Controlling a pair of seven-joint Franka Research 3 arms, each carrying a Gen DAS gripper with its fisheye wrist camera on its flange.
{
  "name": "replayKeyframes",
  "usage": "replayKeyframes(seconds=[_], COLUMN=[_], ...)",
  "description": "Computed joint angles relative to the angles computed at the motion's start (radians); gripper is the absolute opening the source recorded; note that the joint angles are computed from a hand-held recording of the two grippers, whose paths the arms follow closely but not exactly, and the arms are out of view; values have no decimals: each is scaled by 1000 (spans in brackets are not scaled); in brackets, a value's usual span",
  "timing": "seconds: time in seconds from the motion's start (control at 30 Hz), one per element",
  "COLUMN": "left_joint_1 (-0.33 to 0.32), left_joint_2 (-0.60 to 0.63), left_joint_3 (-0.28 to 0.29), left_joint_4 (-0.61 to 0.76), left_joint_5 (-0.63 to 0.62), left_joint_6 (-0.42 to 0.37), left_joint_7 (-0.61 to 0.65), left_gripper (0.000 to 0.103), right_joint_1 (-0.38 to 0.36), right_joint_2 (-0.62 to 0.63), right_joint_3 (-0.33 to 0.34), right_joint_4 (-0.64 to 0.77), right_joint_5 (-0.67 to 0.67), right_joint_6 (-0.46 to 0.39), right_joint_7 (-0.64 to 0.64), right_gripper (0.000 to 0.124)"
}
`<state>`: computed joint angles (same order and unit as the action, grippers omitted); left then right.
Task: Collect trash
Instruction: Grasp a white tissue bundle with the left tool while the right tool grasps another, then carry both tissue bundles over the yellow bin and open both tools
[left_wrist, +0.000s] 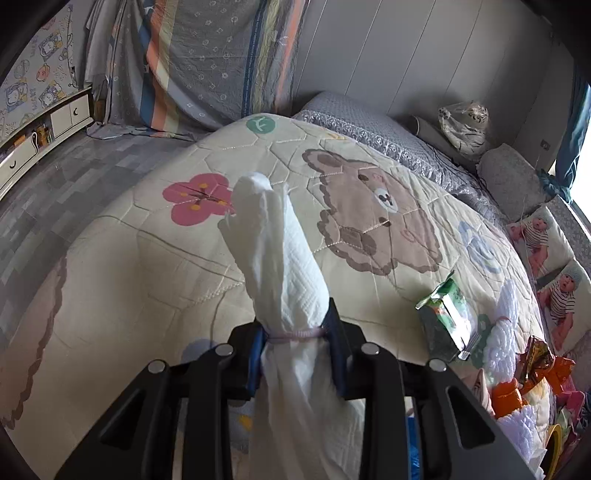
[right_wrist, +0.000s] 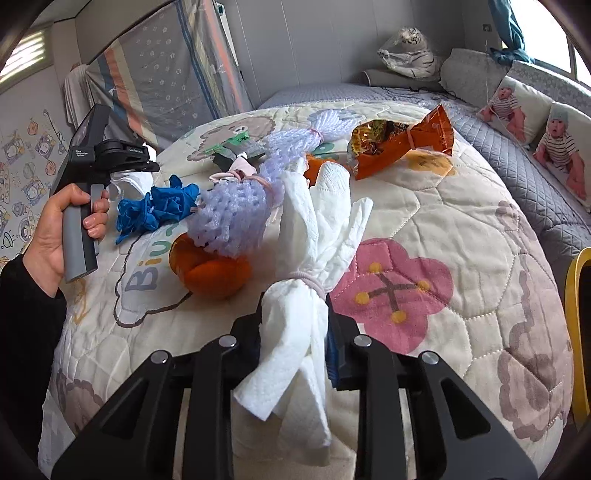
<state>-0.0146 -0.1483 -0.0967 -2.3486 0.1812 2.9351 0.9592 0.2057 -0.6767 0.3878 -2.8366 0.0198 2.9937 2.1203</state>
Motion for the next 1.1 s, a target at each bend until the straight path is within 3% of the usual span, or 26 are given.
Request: replayKeyframes(seconds=[0.17, 0.27, 0.47, 0.77, 1.1], left_joint_1=[6, -31, -40, -101, -247], left_joint_2=[-78, -108, -160, -210, -205], left_joint_3=[-15, 16, 10, 9, 9], left_joint_4=[-63, -89, -120, -131, -109], left_joint_5=[25, -19, -19, -41, -91], left_joint_6=[34, 45, 59, 71, 78], left_joint_7=[-22, 8, -2, 31, 110], left_gripper=[27, 27, 27, 27, 27], right_joint_1=[-17, -24, -35, -56, -118], right_joint_2=[-57, -78, -130, -219, -342], right_joint_3=[21, 26, 27, -16, -49], right_joint_4=[-18, -24, -46, -83, -118], right_joint_5=[-9, -9, -8, 4, 14], right_joint_6=[8, -2, -10, -15, -57], right_joint_7=[14, 22, 42, 31, 16], right_gripper=[24, 24, 24, 24, 24])
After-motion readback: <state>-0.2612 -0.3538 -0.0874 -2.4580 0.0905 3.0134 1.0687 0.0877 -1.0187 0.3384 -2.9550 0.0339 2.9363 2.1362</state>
